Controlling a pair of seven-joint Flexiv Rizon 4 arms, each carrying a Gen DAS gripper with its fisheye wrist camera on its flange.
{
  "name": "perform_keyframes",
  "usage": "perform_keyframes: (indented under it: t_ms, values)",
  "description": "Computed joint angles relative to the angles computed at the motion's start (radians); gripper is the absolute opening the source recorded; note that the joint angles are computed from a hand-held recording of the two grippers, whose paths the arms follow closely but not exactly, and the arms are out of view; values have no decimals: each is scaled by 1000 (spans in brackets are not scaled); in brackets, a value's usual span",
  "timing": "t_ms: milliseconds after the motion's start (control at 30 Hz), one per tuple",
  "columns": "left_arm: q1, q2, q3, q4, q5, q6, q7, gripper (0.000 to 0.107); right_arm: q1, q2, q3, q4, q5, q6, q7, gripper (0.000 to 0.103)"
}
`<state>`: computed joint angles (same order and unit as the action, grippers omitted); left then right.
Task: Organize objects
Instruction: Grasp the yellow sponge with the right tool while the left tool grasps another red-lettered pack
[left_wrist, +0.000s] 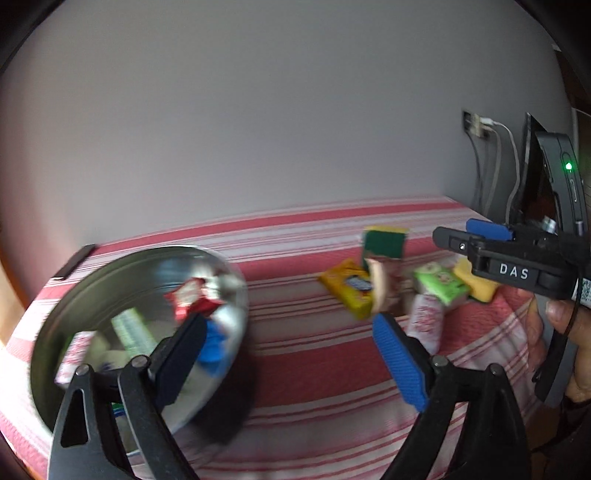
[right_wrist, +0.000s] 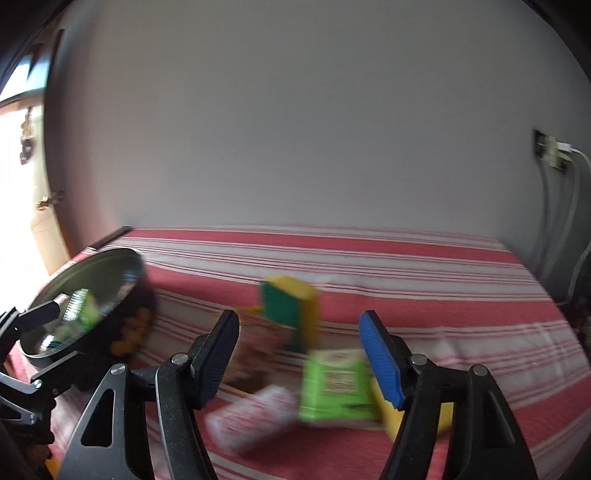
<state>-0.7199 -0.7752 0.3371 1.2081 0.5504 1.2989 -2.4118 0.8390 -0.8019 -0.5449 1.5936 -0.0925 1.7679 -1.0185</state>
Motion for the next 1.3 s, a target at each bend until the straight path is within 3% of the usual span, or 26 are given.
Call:
perform_keyframes:
  t_ms: [67,200,333,567,633,667,833,1000,1100,1300]
  values:
    - [26,-34,-51,-55,-30,-21,62,93,-8,4,-10,14,4,-11,3,70]
    - [56,-100,-132,-147,-104,-70,190,93,-92,34,71,25,-45,-58,-8,70]
    - [68,-158,-184,-223,-178,-124,308,93,-132,51,100,50,-98,-97,-1,70]
    - [76,-218,-237,-304,-273,-205,471,91,-285,94,296,61,-189,-159,-21,70]
    - [89,-236,-268,-332,-308,-227,529,91,-301,91,318,52,-217,-187,-19,70]
    - [93,-249,-278,-353,-326,-241,555,89,-298,91,316,49,-231,-206,-11,70]
    - [111,-288,-315,-415,-399,-327,665,58,-351,82,373,30,-271,-239,6,70]
    - [116,-275,-323,-372,-437,-298,704,37,-430,69,489,-2,-281,-305,-32,64]
    - [99,-273,-294,-368,-426,-288,686,36,-400,75,451,12,-306,-297,-19,56]
    - [97,-281,-280,-378,-427,-273,658,35,-388,79,429,26,-322,-280,6,55]
